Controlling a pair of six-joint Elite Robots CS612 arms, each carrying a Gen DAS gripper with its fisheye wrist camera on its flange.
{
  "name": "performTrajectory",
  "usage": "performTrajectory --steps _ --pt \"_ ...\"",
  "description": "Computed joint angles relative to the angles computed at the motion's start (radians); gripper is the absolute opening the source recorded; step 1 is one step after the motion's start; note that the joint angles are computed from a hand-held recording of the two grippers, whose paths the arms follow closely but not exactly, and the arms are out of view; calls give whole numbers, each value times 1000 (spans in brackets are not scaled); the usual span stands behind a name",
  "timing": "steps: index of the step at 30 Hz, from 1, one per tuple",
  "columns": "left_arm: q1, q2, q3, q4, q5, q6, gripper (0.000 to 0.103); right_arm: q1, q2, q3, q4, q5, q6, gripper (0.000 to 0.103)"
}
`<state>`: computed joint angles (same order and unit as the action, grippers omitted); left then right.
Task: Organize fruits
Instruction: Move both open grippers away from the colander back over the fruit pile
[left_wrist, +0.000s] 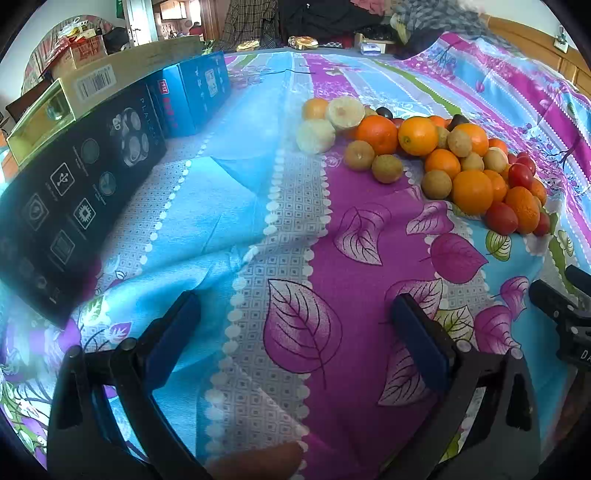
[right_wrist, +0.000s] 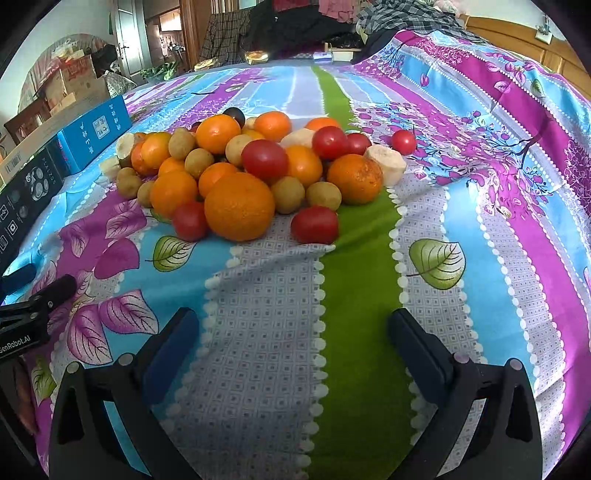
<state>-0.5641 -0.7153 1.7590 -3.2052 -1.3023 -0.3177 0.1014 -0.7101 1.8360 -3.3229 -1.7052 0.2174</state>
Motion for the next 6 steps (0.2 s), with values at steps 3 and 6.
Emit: performTrajectory --steps 3,6 --pt "0 0 0 -2 -1 0 103 0 0 -1 1 0 0 103" --pt "-1 0 1 -3 2 1 103 0 0 0 1 0 1 103"
